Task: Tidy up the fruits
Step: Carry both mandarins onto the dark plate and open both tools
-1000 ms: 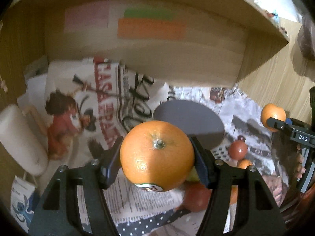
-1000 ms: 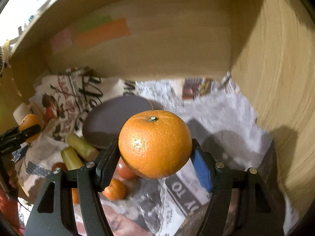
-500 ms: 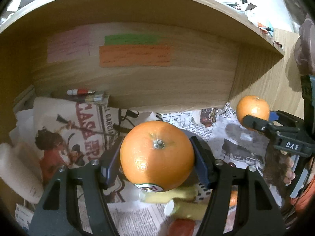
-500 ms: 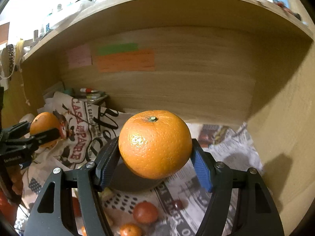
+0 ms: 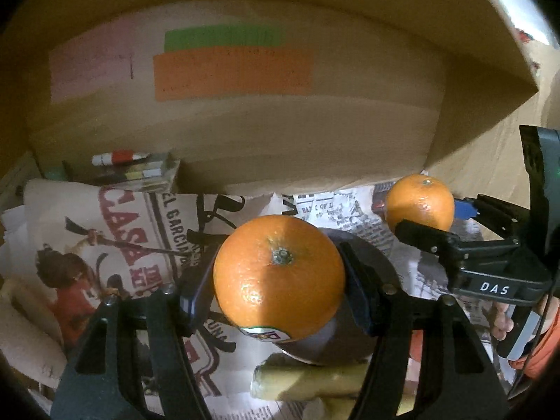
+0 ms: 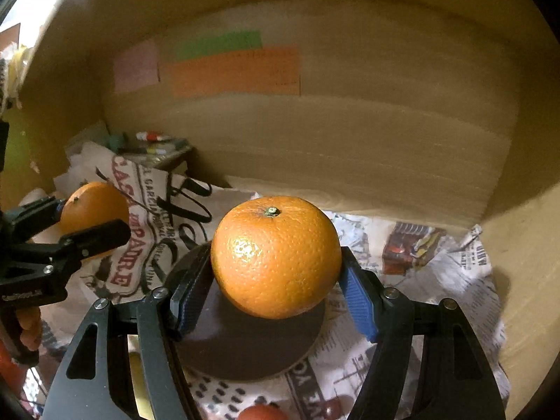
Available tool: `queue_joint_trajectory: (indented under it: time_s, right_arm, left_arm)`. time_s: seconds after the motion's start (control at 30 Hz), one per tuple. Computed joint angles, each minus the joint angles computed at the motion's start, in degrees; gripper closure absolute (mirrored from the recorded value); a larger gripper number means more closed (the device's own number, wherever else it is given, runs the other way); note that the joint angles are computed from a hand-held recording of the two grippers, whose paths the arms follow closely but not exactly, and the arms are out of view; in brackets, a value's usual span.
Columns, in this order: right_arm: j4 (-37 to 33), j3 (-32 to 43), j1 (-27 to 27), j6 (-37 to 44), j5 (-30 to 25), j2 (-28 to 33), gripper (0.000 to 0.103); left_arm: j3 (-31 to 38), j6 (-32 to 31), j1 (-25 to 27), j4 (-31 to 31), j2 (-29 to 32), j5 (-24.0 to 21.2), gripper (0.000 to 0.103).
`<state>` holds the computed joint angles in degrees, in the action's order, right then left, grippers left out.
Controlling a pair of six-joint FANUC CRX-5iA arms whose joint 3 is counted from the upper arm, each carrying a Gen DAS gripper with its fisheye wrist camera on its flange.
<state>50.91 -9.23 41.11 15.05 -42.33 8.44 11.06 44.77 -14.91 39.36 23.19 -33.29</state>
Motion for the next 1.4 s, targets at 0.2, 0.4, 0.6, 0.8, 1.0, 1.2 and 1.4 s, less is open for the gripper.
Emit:
queue_joint_trajectory:
  time_s: [0.2, 0.4, 0.6, 0.8, 1.0, 1.2, 1.4]
  right_arm:
    - [-8.9, 5.1, -1.9, 8.0, -1.0, 3.8, 0.037]
    - [-17.0, 10.9, -3.4, 15.9, -3.2, 8.1, 0.037]
    - [-25.3, 16.9, -4.5, 24.9, -6.3, 11.8, 0.037]
    - [-30.0, 21.5, -5.1, 30.7, -10.0, 14.9, 0.036]
    - [-32.2, 23.2, -5.8, 33.1, -11.6, 15.9, 0.036]
    - [-32.8, 23.7, -5.9, 34.1, -11.9, 15.6, 0.034]
    - [-29.3, 22.2, -4.8, 32.3, -11.4, 13.2, 0.033]
  left_arm:
    - [10.3, 7.4, 0.2, -7.4, 6.5, -7.3, 0.038]
    - [22.8, 12.3, 0.1, -12.5, 14.4, -18.3, 0.038]
    - [32.6, 16.8, -0.3, -15.9, 20.6, -25.5, 0.038]
    - [40.6, 18.3, -0.9, -16.7, 25.9, -31.1, 0.038]
    - [49.6, 20.5, -0.9, -17.2, 31.1, -37.4, 0.038]
    - [42.6, 17.9, -1.1, -16.0, 26.7, -31.1, 0.027]
    - [32.7, 15.6, -0.7, -15.5, 19.8, -24.2, 0.026]
